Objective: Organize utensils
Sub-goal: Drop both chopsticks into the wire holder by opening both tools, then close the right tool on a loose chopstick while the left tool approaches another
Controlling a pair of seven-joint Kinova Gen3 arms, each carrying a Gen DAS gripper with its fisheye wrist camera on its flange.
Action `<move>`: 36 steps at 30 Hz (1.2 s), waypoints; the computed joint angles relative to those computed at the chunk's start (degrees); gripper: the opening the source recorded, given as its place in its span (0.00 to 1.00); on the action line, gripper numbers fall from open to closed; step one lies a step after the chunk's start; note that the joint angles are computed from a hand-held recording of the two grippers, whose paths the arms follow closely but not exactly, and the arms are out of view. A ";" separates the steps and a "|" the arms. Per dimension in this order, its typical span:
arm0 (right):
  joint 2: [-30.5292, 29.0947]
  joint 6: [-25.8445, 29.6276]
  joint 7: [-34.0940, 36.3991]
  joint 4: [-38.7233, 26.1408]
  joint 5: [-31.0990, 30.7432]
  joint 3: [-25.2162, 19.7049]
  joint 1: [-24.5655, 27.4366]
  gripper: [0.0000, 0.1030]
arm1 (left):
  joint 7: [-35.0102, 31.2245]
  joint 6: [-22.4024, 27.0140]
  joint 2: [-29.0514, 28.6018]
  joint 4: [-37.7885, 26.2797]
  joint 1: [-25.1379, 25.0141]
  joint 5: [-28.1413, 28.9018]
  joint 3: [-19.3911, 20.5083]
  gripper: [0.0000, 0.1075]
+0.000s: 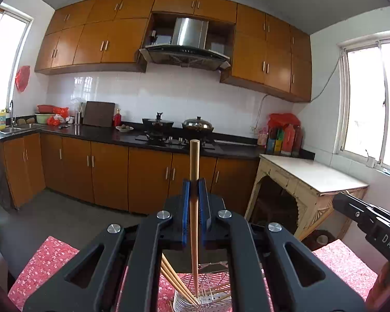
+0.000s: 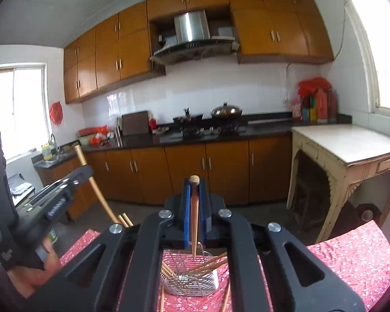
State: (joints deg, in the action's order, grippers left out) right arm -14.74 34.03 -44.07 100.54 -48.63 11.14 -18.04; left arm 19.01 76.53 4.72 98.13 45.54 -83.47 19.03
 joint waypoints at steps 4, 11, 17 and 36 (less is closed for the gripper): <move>3.87 2.49 1.16 -1.36 -1.32 -0.51 0.37 0.07 | 1.43 -5.05 1.07 1.36 -2.05 1.52 -1.57 0.06; 9.36 3.31 -0.78 -2.84 -0.02 -6.10 5.10 0.07 | 1.01 -9.90 2.47 1.81 -3.90 3.93 -3.35 0.06; 8.47 -3.88 -1.00 0.92 1.88 -8.81 7.04 0.34 | -0.50 -8.93 2.01 2.49 -3.31 5.29 -3.55 0.08; 2.64 -7.89 -3.54 15.41 8.89 2.44 10.97 0.41 | 9.77 0.98 -3.69 17.13 2.50 16.37 5.30 0.46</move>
State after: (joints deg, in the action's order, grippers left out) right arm -12.09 26.14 -47.61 115.95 -39.74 13.58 -7.07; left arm 28.77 77.51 1.02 115.26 48.04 -67.10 24.33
